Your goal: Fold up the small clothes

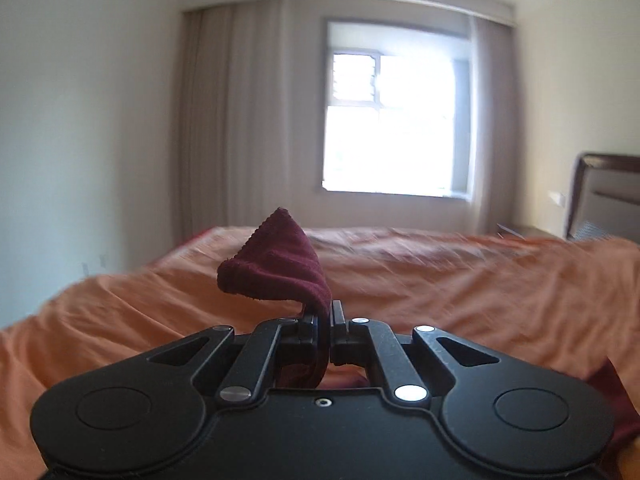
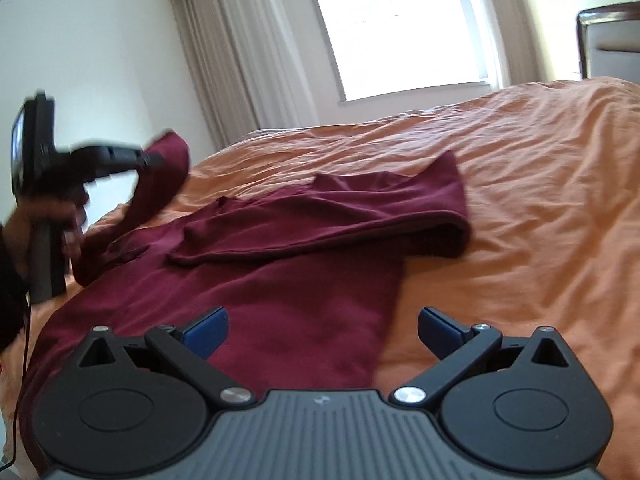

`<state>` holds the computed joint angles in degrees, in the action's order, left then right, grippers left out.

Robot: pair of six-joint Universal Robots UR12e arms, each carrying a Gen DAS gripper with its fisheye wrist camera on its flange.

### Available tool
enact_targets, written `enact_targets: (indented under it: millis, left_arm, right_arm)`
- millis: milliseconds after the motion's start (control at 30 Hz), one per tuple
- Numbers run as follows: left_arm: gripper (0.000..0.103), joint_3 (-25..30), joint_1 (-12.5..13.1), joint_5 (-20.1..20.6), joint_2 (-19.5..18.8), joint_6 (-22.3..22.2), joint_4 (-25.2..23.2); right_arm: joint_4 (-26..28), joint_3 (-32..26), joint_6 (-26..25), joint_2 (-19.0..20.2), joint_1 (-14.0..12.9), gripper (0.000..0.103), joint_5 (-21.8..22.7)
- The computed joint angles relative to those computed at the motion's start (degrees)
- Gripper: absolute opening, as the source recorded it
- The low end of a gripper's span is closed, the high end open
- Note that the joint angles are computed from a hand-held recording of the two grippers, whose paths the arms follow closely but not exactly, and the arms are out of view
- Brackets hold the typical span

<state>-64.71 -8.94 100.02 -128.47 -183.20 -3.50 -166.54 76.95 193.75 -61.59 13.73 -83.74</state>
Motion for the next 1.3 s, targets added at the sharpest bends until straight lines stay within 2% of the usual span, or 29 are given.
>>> enact_targets:
  millis: [167, 300, 333, 500, 633, 733, 833, 1033, 1100, 1167, 1233, 1300]
  left_arm:
    - [0.004, -0.8, -1.9, -4.2, -2.2, 5.2, -2.4]
    - [0.006, -2.3, -1.9, -8.6, -2.2, 6.3, -5.3]
    - [0.009, -2.8, -1.9, -9.3, -2.0, 6.1, -6.2]
    - [0.036, -4.2, -1.3, -12.0, -0.6, 6.0, -9.9]
    - [0.067, -6.2, -0.6, -13.5, 1.4, 3.4, -10.6]
    - [0.081, -8.2, 0.0, -13.5, 3.1, 1.3, -10.7]
    - [0.1, -10.3, 0.1, -10.1, 5.1, -0.6, -11.8]
    - [0.102, -15.7, 1.4, -2.1, 9.3, -5.4, -13.6]
    - [0.102, -16.5, 1.4, 4.0, 10.0, -4.5, -14.5]
    - [0.102, -17.3, 1.3, 10.5, 10.0, -1.2, -13.4]
    - [0.102, -17.6, 1.5, 13.9, 9.6, 1.1, -12.3]
    - [0.102, -17.1, 2.0, 15.5, 9.0, 2.4, -12.5]
  right_arm:
    - [-0.4, 1.4, 1.8, -0.6, -0.6, 0.103, -1.0]
    - [0.1, 1.3, 1.7, -0.5, -0.9, 0.103, -0.8]
    - [-0.1, 1.1, 1.7, -0.4, -0.8, 0.103, -1.0]
    - [-1.9, 0.2, 4.8, 0.4, -0.9, 0.103, -0.1]
    - [-2.0, -2.0, 8.0, 1.8, -1.2, 0.103, 3.0]
    - [-2.2, -4.0, 11.2, 3.1, -1.3, 0.103, 5.6]
    - [-1.7, -6.7, 11.7, 4.6, -1.0, 0.102, 7.5]
    - [2.5, -13.4, 8.3, 8.3, 0.0, 0.093, 9.7]
    - [4.2, -16.3, 7.0, 10.0, 0.5, 0.089, 9.1]
    - [5.5, -19.1, 6.5, 11.7, 1.0, 0.085, 8.5]
    - [7.1, -21.9, 6.4, 13.4, 1.4, 0.084, 7.8]
    - [8.6, -24.4, 6.5, 14.9, 1.8, 0.084, 7.0]
